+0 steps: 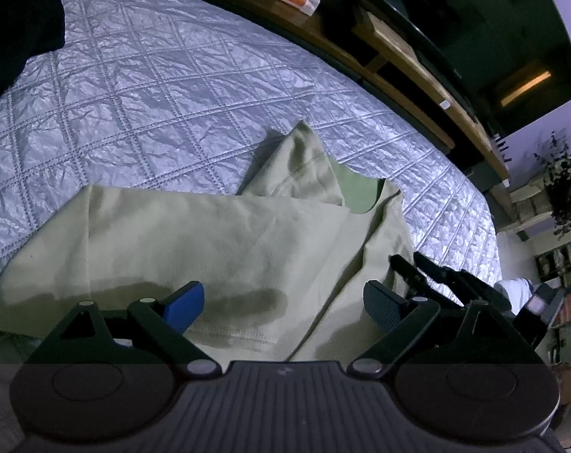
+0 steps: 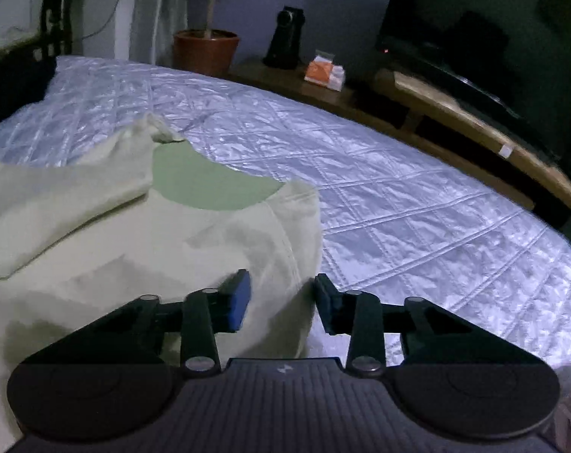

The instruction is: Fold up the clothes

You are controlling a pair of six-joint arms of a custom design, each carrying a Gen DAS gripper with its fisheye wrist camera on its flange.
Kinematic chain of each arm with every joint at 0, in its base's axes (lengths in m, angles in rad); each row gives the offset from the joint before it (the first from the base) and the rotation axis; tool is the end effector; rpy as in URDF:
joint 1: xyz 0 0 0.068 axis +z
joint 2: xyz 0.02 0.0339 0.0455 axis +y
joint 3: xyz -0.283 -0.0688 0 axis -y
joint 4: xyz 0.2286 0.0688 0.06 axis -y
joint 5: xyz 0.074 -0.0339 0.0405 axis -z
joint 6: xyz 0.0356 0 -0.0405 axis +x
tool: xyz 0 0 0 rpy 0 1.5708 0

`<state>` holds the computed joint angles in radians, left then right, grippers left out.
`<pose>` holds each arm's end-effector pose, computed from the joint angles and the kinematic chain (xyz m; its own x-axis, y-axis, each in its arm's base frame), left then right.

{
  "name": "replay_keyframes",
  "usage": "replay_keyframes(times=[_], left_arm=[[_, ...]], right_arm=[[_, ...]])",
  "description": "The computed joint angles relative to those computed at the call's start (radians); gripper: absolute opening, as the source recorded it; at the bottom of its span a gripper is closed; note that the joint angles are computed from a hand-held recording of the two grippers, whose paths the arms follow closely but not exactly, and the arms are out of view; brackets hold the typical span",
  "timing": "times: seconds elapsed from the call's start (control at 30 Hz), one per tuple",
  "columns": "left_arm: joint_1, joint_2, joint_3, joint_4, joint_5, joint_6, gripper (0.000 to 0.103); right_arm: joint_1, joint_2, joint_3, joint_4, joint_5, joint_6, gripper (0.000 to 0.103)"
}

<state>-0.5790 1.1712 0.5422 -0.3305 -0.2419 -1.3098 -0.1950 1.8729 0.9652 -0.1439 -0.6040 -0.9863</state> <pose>0.1657 -0.0981 0.1993 -0.5790 -0.7422 -0.3376 -0.5548 0.6620 -0.5039 0.3409 -0.0467 0.1508 -0.3724 -0.6261 -0.6850 -0.7749 0.6160 -0.1417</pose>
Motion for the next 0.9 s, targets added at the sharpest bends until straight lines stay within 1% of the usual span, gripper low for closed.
replay_keyframes(times=[0.03,0.1,0.17,0.27,0.33,0.5,0.53,0.57,0.6,0.63,0.67,0.7,0.73,0.77,0.8,0.83,0.9], left_arm=[[-0.002,0.002,0.000,0.001,-0.001,0.000,0.090],[-0.004,0.007,0.001,0.004,-0.001,0.001,0.090],[-0.005,0.009,0.000,0.006,-0.001,0.000,0.090],[-0.004,0.007,-0.001,0.006,-0.002,-0.001,0.090],[-0.007,0.007,-0.002,0.007,-0.004,-0.003,0.090],[-0.005,0.010,-0.007,0.015,-0.001,-0.002,0.090],[-0.006,0.010,-0.007,0.015,-0.001,-0.001,0.090],[-0.007,0.011,-0.007,0.016,-0.002,-0.001,0.090],[-0.007,0.012,-0.007,0.016,-0.002,-0.001,0.090],[-0.007,0.013,-0.007,0.017,-0.002,-0.002,0.090],[-0.005,0.013,-0.008,0.018,-0.001,0.000,0.090],[-0.005,0.015,-0.008,0.019,0.000,0.000,0.090],[-0.004,0.016,-0.007,0.020,0.001,0.001,0.090],[-0.003,0.019,-0.006,0.021,0.002,0.002,0.090],[-0.004,0.021,-0.006,0.022,0.002,0.003,0.090],[-0.005,0.023,-0.006,0.023,0.003,0.003,0.090],[-0.004,0.021,-0.006,0.022,0.003,0.003,0.090]], right_arm=[[0.003,0.006,0.023,-0.033,0.000,0.008,0.007],[0.010,0.010,0.038,-0.039,0.005,0.036,0.006],[-0.013,0.038,0.091,-0.107,-0.034,0.095,0.005],[-0.054,0.125,0.211,-0.231,-0.106,0.230,0.005],[-0.089,0.183,0.279,-0.285,-0.143,0.330,0.005],[-0.174,0.354,0.465,-0.475,-0.296,0.641,0.006],[-0.181,0.367,0.478,-0.481,-0.311,0.679,0.006],[-0.171,0.333,0.440,-0.438,-0.285,0.645,0.008],[-0.161,0.300,0.402,-0.392,-0.260,0.613,0.016],[-0.148,0.262,0.362,-0.346,-0.235,0.568,0.020],[-0.130,0.213,0.311,-0.293,-0.213,0.505,0.021],[-0.110,0.165,0.258,-0.236,-0.194,0.453,0.025],[-0.089,0.120,0.208,-0.176,-0.173,0.404,0.037],[-0.068,0.078,0.156,-0.104,-0.150,0.362,0.045],[-0.046,0.040,0.101,-0.027,-0.132,0.315,0.064],[-0.026,0.008,0.056,0.033,-0.119,0.265,0.075],[0.016,-0.012,0.023,0.063,-0.073,0.180,0.074]])
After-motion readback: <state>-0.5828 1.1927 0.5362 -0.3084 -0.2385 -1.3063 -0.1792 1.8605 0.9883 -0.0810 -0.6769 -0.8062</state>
